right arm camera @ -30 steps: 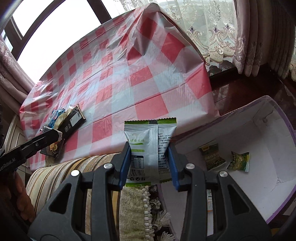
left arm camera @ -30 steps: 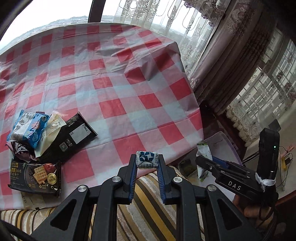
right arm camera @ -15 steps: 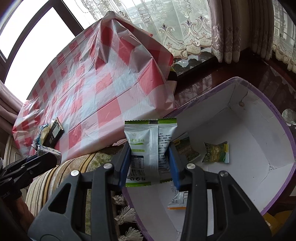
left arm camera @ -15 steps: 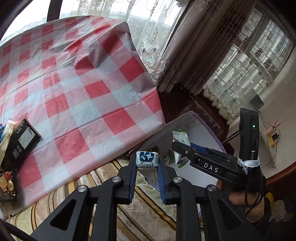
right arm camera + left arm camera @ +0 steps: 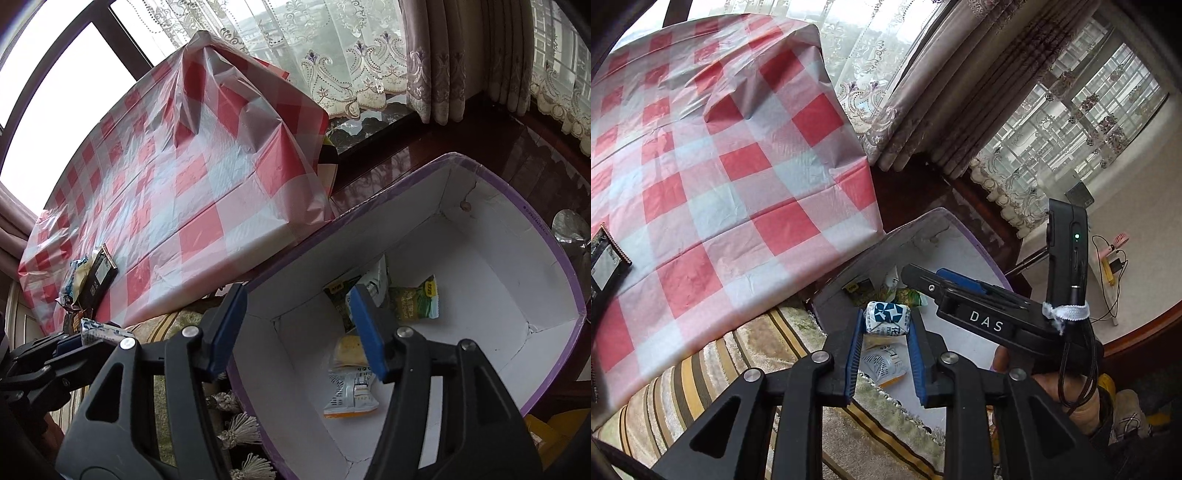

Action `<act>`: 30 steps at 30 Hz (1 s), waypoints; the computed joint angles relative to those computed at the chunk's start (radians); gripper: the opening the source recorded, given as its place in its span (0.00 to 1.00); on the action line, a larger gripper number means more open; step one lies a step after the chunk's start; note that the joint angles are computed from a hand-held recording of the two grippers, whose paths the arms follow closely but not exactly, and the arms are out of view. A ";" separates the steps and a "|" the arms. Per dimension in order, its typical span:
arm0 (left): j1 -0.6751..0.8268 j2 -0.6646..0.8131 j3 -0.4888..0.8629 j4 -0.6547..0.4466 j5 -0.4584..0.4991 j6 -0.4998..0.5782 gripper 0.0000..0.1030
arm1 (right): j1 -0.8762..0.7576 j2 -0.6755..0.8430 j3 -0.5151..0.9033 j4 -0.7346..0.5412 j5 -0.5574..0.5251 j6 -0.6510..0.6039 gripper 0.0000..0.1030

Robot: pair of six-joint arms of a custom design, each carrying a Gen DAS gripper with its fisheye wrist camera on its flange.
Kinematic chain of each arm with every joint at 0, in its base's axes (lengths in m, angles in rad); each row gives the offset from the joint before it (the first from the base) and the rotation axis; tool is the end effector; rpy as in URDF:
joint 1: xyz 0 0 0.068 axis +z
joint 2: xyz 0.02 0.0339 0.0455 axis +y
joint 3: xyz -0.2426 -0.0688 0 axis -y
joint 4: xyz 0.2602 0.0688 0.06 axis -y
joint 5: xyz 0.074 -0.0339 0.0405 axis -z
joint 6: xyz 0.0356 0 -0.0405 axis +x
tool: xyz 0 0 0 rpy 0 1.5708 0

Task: Organize snacks
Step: 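Carry both packets to the white box and open both tools over it, then return both tools from the white box to the snack pile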

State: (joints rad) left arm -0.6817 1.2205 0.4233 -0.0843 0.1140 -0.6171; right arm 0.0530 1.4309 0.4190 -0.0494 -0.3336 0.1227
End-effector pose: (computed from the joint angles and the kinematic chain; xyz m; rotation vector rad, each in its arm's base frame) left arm 0.1768 -0.1487 0.1127 0.1360 2.5737 -0.6765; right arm 0.2266 0.0237 0.0710 -0.0235 2.6231 0.4994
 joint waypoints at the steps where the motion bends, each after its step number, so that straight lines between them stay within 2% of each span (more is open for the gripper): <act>1: -0.001 0.002 0.001 0.002 0.002 0.002 0.25 | 0.001 -0.001 0.000 -0.001 0.001 0.001 0.60; 3: -0.006 0.011 0.006 0.006 0.013 0.013 0.25 | 0.001 -0.002 0.002 -0.005 0.001 0.002 0.60; 4: -0.010 0.018 0.010 0.009 0.019 0.018 0.29 | 0.000 -0.002 0.004 -0.007 0.001 0.001 0.60; 5: -0.012 0.024 0.012 0.013 0.024 0.022 0.37 | 0.000 -0.002 0.004 -0.007 0.003 0.000 0.60; 8: -0.019 0.022 0.012 0.013 0.017 0.026 0.52 | -0.003 -0.009 0.005 -0.016 0.004 -0.004 0.60; 16: 0.029 -0.045 -0.037 0.007 0.021 -0.001 0.52 | 0.027 -0.043 0.005 -0.044 0.016 0.000 0.60; 21: 0.058 -0.124 -0.080 -0.019 0.011 -0.019 0.52 | 0.101 -0.069 0.004 -0.059 0.033 0.025 0.60; 26: 0.103 -0.291 -0.147 -0.103 -0.014 -0.027 0.52 | 0.231 -0.076 0.014 -0.070 0.068 0.072 0.60; 30: 0.188 -0.471 -0.214 -0.200 0.012 -0.027 0.52 | 0.353 -0.078 0.037 -0.084 0.107 0.116 0.61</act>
